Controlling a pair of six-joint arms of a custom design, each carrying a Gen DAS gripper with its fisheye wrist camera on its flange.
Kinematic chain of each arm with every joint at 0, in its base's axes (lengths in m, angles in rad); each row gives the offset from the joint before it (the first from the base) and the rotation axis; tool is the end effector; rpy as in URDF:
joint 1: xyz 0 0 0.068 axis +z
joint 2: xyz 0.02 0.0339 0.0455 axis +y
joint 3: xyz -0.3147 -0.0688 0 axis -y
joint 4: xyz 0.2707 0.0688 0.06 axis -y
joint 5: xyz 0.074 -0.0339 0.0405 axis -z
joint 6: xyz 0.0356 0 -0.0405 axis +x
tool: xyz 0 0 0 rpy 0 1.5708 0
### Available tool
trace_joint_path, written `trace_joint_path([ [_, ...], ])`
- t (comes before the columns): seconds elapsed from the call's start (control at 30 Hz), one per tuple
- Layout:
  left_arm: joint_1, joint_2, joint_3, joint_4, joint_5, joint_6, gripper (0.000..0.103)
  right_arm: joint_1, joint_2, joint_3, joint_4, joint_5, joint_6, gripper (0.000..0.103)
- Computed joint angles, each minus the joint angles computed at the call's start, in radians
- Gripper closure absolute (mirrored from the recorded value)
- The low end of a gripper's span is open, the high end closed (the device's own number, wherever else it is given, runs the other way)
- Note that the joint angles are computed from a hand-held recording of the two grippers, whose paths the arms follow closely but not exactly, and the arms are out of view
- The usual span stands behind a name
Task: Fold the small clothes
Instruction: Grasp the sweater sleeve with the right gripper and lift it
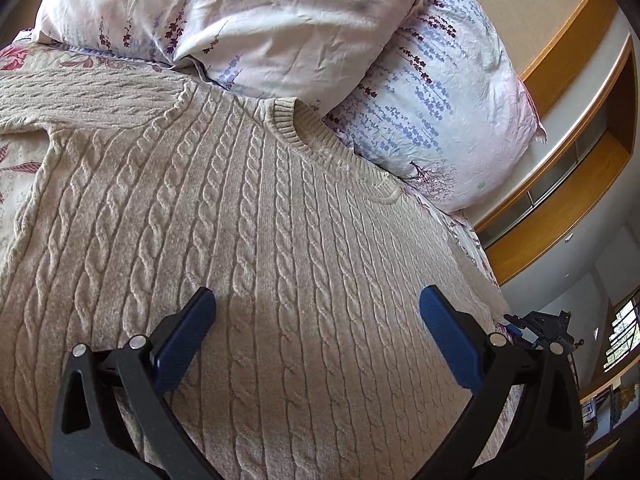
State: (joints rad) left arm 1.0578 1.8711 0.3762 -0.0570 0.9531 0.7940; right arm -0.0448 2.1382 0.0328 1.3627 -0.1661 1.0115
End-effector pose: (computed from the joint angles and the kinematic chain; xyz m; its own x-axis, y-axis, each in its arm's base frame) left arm 0.1211 0.1559 0.0541 -0.6985 -0.3984 -0.5945 0.0015 0.8299 -0.5579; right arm 0.1833 -0.0023 0.0416 -0.4242 0.8558 -0.2961 0.5315 0.5000 0.6837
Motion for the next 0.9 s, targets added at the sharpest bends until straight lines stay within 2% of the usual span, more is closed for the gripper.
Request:
trace_joint_path([
  [0.17,-0.010,0.001,0.000,0.008,-0.005,-0.008,0.002,0.208,-0.351,0.007,-0.256,0.240,-0.067,0.093],
  [0.27,-0.016,0.005,0.002,0.017,-0.005,-0.018,0.002,0.347,-0.530,0.043,-0.367,0.293,-0.109,0.093],
  [0.33,-0.016,0.006,0.002,0.018,-0.005,-0.017,0.002,0.461,-0.573,0.099,-0.425,0.329,-0.144,0.093],
  [0.43,-0.016,0.008,0.003,0.017,-0.004,-0.017,0.002,0.605,-0.520,0.204,-0.457,0.332,-0.186,0.093],
  [0.57,-0.015,0.010,0.005,0.013,0.001,-0.016,0.002,0.719,-0.333,0.360,-0.468,0.248,-0.200,0.093],
  [0.7,-0.011,0.010,0.008,0.000,0.005,-0.010,0.002,0.805,-0.174,0.498,-0.558,0.210,-0.184,0.093],
  [0.83,-0.007,0.011,0.008,-0.005,0.007,-0.005,0.002,0.856,-0.118,0.563,-0.664,0.200,-0.157,0.092],
  [0.9,-0.007,0.011,0.008,-0.005,0.007,-0.005,0.002,0.854,-0.123,0.561,-0.697,0.179,-0.146,0.087],
])
